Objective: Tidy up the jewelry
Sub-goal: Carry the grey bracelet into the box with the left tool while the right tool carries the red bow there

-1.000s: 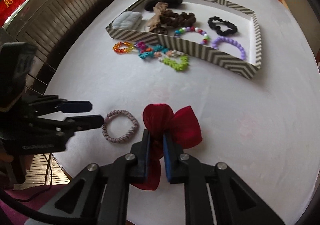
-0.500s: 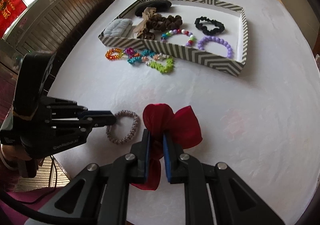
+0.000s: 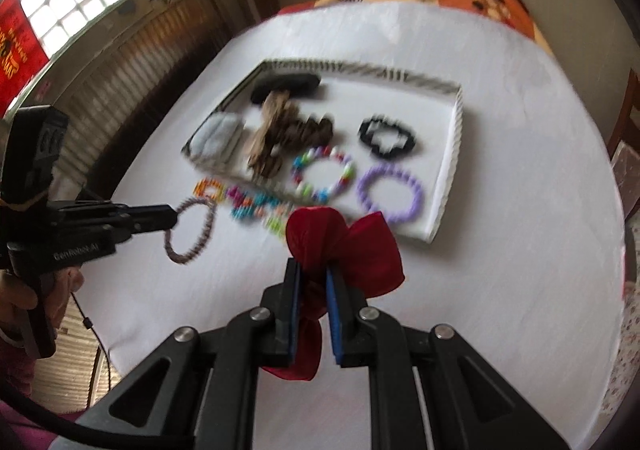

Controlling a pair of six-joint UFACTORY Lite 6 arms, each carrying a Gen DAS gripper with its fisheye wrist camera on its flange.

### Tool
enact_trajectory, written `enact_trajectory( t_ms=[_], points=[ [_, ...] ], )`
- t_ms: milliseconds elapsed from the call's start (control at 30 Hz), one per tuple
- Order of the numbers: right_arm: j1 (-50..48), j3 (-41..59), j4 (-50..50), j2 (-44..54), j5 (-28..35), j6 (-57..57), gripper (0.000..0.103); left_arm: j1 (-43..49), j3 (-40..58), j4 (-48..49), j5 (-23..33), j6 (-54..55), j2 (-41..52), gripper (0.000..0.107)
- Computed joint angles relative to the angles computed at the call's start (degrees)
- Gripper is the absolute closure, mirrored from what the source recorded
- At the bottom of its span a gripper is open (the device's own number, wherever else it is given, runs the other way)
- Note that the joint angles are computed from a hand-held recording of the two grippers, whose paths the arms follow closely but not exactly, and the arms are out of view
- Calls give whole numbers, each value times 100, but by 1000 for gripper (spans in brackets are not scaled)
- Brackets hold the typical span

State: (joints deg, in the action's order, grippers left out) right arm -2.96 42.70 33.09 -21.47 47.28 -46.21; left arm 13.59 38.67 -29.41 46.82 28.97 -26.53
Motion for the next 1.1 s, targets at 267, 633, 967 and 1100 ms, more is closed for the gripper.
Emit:
enact_trajectory(
  t_ms=[267, 633, 967, 1100],
  points=[
    [328, 1835, 3, 2104, -672, 131, 91, 25, 1461, 359, -888, -562, 1940, 107],
    [611, 4676, -817, 4881, -854, 986, 91, -722, 3165, 1006, -1329, -1488, 3844, 107],
    [772, 6758, -1929, 6777, -768, 1797, 91, -1248, 5191, 1431, -1238, -2110, 5839, 107],
    [777, 7228, -1907, 7207, -641, 1800, 90, -1301, 5612, 1475, -1144, -2175, 6228, 107]
  ],
)
